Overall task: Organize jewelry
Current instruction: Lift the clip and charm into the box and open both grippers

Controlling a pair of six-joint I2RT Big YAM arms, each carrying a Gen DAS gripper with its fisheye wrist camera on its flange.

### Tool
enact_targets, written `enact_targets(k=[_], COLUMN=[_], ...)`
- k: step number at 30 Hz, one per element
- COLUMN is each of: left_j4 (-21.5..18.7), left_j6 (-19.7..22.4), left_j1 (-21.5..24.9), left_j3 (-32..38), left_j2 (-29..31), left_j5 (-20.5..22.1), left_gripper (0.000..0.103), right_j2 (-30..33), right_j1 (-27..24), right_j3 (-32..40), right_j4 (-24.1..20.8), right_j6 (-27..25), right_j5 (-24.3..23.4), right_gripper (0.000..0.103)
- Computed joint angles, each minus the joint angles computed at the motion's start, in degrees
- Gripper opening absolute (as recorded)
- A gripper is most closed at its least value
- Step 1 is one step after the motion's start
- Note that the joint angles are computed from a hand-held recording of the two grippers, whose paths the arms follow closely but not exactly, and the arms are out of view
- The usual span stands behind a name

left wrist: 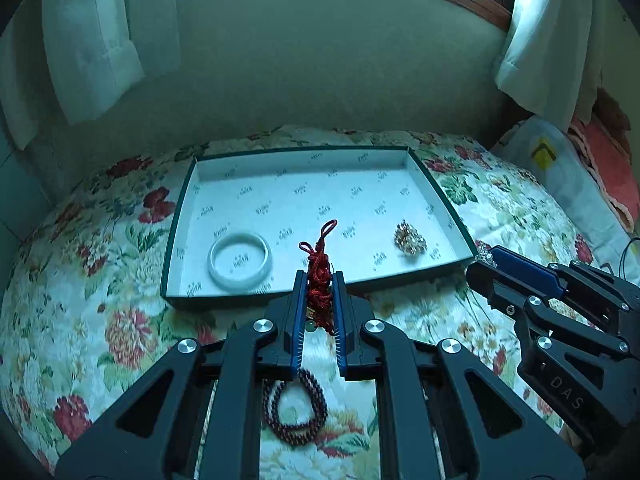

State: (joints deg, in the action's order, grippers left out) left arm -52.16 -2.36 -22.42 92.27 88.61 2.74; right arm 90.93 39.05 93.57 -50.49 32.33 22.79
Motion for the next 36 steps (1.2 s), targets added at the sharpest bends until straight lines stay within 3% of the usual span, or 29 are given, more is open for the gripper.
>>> enact_targets(k=[6,11,20,23,26,29,36], left_j4=[0.20,-1.02,-1.75,-1.97,-1.98,-1.83,-1.22], left_j6=[0.53,1.23,2.21,1.83,1.37,0.02,-0.76], left_j1=[0.82,1.10,0.90,0.90,1.07,1.61,2.27], left_j3=[7.69,11.21,13.73,14.31,14.54,14.55,12.46], left_j2=[8.53,14.06,18.37,18.84,18.94,18.53,14.93], left_j5=[0.50,1.01,0.57,0.13,-0.13,-0.17,1.70], left_gripper=[0.012,0.012,0.014,0.029,0.034,0.056,0.059], right_j2=[7.40,12.63,16.39,16.48,15.94,14.70,10.52], right_j1=[-3.63,-5.71,-7.28,-7.52,-7.92,-8.25,-7.59], right_j3=[6.55,9.31,10.56,10.21,9.40,8.24,5.40], right_j4=[1.94,0.72,-0.59,-0.39,0.20,1.19,2.31], right_j6=[-4.06,-4.98,-5.33,-4.93,-4.16,-3.69,-2.98], right_j5=[-3.67,-6.74,-9.50,-9.89,-9.21,-8.79,-6.85], right_gripper=[0.020,0.020,0.021,0.024,0.037,0.043,0.044])
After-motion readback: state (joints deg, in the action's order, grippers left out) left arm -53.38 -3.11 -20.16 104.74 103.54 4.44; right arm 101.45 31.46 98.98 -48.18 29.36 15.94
